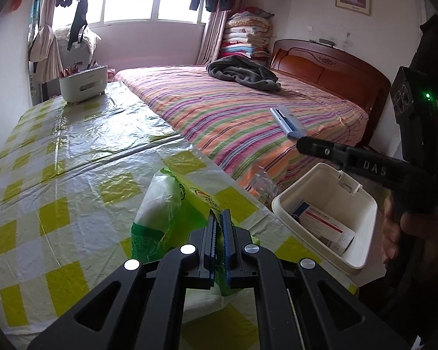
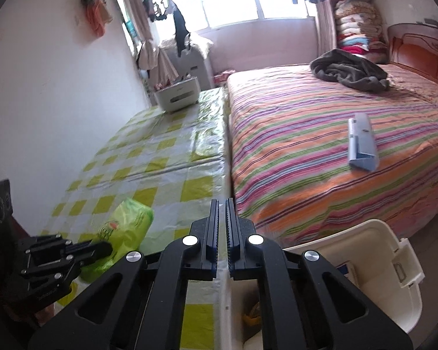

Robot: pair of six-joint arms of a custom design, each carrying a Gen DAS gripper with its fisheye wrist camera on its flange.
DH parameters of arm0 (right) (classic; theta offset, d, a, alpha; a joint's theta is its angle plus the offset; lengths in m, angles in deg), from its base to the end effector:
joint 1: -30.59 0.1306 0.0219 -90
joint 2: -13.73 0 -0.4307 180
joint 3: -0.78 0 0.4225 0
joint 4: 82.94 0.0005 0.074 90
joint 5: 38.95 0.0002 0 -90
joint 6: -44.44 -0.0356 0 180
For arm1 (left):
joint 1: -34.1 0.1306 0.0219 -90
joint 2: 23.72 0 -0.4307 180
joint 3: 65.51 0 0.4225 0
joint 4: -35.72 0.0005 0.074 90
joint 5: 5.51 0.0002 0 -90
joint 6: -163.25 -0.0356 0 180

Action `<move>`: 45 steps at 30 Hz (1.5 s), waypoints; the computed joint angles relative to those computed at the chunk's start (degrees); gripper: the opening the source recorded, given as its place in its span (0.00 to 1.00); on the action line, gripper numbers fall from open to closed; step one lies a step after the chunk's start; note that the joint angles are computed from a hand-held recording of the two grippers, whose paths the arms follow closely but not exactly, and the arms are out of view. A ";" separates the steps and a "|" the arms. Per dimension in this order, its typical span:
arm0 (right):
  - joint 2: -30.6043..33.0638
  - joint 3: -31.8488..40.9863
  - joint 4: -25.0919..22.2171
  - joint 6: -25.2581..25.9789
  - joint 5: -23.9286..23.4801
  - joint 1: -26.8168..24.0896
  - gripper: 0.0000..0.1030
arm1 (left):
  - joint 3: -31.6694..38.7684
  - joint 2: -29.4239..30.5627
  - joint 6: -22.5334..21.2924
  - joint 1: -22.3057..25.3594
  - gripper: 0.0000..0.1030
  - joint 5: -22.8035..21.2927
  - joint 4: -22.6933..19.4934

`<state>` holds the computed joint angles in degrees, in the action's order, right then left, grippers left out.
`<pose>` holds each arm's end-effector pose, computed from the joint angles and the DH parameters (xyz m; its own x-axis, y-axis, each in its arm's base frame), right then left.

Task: Collect trash
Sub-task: 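Carry the blister pack over the basket and open the right tool, then lower the wipes packet into the basket and open the left tool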

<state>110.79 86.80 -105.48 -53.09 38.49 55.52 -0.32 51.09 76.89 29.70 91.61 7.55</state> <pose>0.5229 0.2510 0.4168 -0.5727 -0.1251 -0.8102 -0.5050 0.8323 0.2284 0.4103 -0.0365 0.4085 -0.6208 -0.0154 -0.7838 0.1347 0.9829 -0.1260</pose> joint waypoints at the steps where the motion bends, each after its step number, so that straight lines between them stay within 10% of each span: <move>1: -0.19 -0.20 0.37 -0.37 0.18 -0.29 0.05 | -0.01 -0.03 -0.05 -0.19 0.04 0.01 0.04; 39: -5.71 -7.26 7.91 -10.98 -4.64 -12.64 0.07 | 9.58 11.24 3.79 -15.36 0.04 2.97 -0.17; 45: -6.19 -7.78 8.50 -11.61 -4.79 -12.51 0.07 | 11.55 12.62 2.49 -17.07 0.19 0.10 -3.39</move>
